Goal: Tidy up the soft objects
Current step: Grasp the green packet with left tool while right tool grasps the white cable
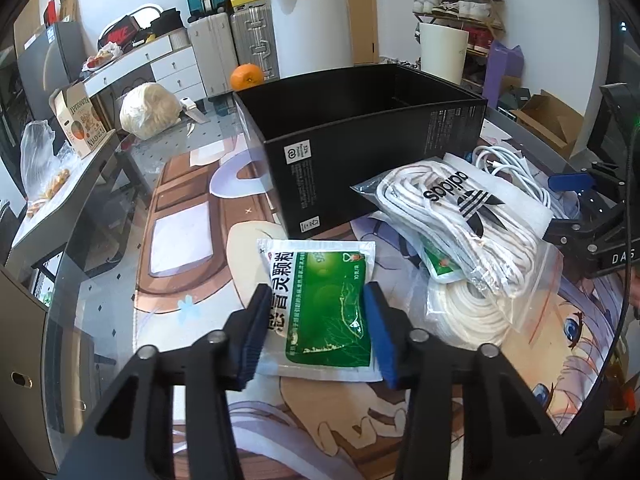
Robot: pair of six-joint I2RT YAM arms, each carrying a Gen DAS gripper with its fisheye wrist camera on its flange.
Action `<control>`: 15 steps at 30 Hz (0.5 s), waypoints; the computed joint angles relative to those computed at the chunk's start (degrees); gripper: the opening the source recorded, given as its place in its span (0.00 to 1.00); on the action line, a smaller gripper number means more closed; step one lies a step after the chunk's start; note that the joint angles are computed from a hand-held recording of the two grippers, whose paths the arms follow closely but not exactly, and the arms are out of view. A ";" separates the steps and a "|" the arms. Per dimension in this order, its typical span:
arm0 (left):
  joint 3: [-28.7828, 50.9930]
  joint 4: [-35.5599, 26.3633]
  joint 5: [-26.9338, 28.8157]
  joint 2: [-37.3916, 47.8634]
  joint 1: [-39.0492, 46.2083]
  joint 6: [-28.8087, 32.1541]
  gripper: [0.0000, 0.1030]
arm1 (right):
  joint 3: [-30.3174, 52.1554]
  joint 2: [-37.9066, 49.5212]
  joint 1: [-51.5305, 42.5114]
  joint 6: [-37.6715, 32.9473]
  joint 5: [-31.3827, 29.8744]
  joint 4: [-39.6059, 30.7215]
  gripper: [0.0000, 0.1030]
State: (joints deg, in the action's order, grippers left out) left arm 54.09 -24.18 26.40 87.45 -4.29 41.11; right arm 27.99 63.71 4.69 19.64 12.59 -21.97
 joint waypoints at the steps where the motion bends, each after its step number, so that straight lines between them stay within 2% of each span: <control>1: -0.14 0.18 0.05 -0.16 0.14 -0.12 0.39 | 0.02 -0.10 0.12 0.05 0.01 -0.16 0.97; 5: -0.23 0.52 0.53 -0.20 0.50 -0.32 0.37 | -0.24 -0.31 0.42 0.10 0.30 0.26 0.95; 9: -0.18 0.79 1.42 -0.15 1.06 -0.87 0.37 | -0.21 -1.39 0.64 0.39 0.55 -0.23 0.79; 15: -0.25 0.96 4.63 -0.69 2.97 -1.49 0.36 | -0.49 -1.38 1.25 0.75 0.84 0.94 0.74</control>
